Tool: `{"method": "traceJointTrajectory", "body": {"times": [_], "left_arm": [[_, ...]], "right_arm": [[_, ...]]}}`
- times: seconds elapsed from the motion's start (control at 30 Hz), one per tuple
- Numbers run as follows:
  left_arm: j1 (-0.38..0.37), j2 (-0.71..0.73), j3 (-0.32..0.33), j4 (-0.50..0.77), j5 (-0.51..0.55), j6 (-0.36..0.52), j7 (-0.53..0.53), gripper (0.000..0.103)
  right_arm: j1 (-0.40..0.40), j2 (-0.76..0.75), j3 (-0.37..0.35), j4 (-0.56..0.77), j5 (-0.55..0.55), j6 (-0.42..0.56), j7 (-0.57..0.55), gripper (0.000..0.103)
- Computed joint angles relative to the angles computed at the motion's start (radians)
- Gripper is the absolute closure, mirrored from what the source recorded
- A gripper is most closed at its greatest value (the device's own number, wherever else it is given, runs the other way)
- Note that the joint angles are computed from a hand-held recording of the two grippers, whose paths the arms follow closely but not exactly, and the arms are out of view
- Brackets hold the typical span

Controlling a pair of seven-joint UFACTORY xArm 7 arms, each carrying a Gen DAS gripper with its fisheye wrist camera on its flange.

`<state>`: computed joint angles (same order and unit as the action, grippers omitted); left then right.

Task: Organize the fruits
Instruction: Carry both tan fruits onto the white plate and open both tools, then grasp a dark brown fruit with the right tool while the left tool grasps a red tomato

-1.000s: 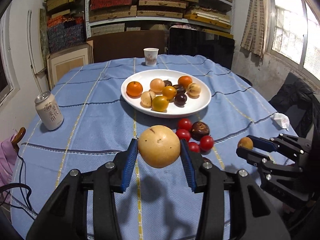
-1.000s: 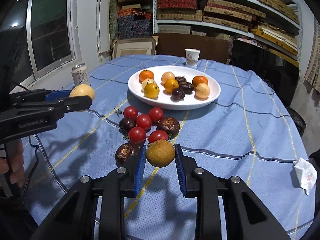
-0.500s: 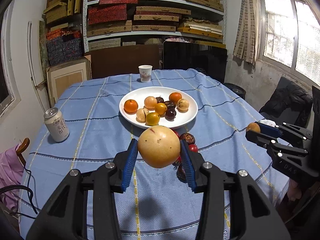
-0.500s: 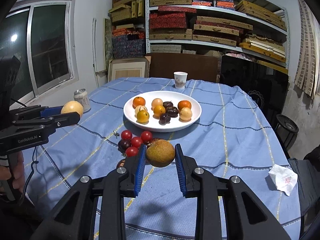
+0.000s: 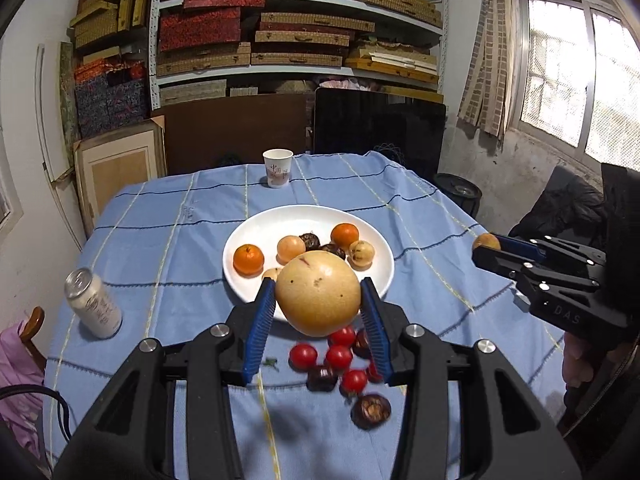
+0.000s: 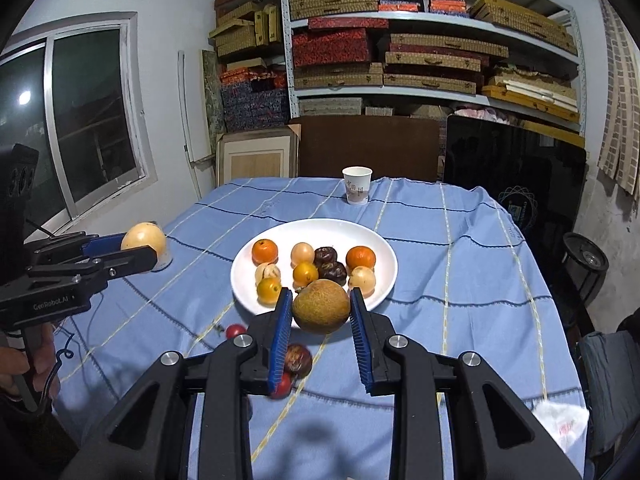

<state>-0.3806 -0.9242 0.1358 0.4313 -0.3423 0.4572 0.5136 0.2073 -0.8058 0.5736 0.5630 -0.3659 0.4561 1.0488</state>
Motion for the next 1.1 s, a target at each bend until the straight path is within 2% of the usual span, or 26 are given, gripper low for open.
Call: {"method": "traceJointTrajectory", "body": {"times": [0.1,0.2,0.3,0.43,0.53,0.57,0.6,0.63,0.67,0.77,0.9,0.93,0.97,1.0,1.1], "left_arm": [[-0.053,0.198,0.018,0.088,-0.021,-0.079,0.017,0.061],[-0.098,0.398,0.065,0.203,-0.087,-0.089,0.047,0.061],[-0.088,0.562,0.066,0.296,-0.153,-0.104,0.078,0.061],[-0.069,0.698,0.058,0.381,-0.240,-0.096,0.133,0.061],[-0.037,0.753,0.018,0.403,-0.247,-0.122,0.152,0.061],[-0.026,0.768,0.004,0.408,-0.249,-0.133,0.160,0.056],[-0.016,0.777,-0.008,0.412,-0.255,-0.144,0.166,0.045],[-0.005,0.783,-0.019,0.413,-0.265,-0.158,0.173,0.040],[0.006,0.787,-0.030,0.416,-0.274,-0.164,0.177,0.035],[0.046,0.779,-0.055,0.421,-0.300,-0.147,0.189,0.035],[0.090,0.673,-0.069,0.355,-0.354,-0.111,0.227,0.035],[0.094,0.632,-0.064,0.327,-0.366,-0.099,0.239,0.032],[0.095,0.590,-0.059,0.294,-0.371,-0.096,0.248,0.023],[0.094,0.528,-0.053,0.242,-0.370,-0.105,0.265,0.018],[0.084,0.368,-0.029,0.109,-0.327,-0.116,0.280,0.012]], "right_arm": [[-0.066,0.135,-0.025,0.046,-0.033,-0.080,-0.038,0.074],[-0.163,0.293,-0.008,0.127,-0.105,-0.130,-0.051,0.074],[-0.212,0.422,-0.007,0.190,-0.183,-0.164,-0.027,0.074],[-0.218,0.596,-0.041,0.273,-0.278,-0.197,-0.017,0.074],[-0.198,0.674,-0.077,0.300,-0.316,-0.239,-0.011,0.073],[-0.187,0.689,-0.091,0.303,-0.324,-0.253,-0.013,0.071],[-0.180,0.704,-0.099,0.311,-0.345,-0.261,-0.002,0.062],[-0.171,0.710,-0.106,0.314,-0.363,-0.264,0.016,0.054],[-0.164,0.717,-0.113,0.319,-0.385,-0.267,0.040,0.052],[-0.126,0.697,-0.144,0.305,-0.398,-0.262,0.071,0.052],[-0.048,0.589,-0.191,0.234,-0.373,-0.246,0.082,0.052],[-0.017,0.549,-0.201,0.208,-0.341,-0.227,0.063,0.052],[0.007,0.512,-0.204,0.181,-0.313,-0.215,0.047,0.052],[0.029,0.477,-0.199,0.156,-0.284,-0.199,0.034,0.052],[0.108,0.375,-0.149,0.083,-0.190,-0.115,0.010,0.052]]}}
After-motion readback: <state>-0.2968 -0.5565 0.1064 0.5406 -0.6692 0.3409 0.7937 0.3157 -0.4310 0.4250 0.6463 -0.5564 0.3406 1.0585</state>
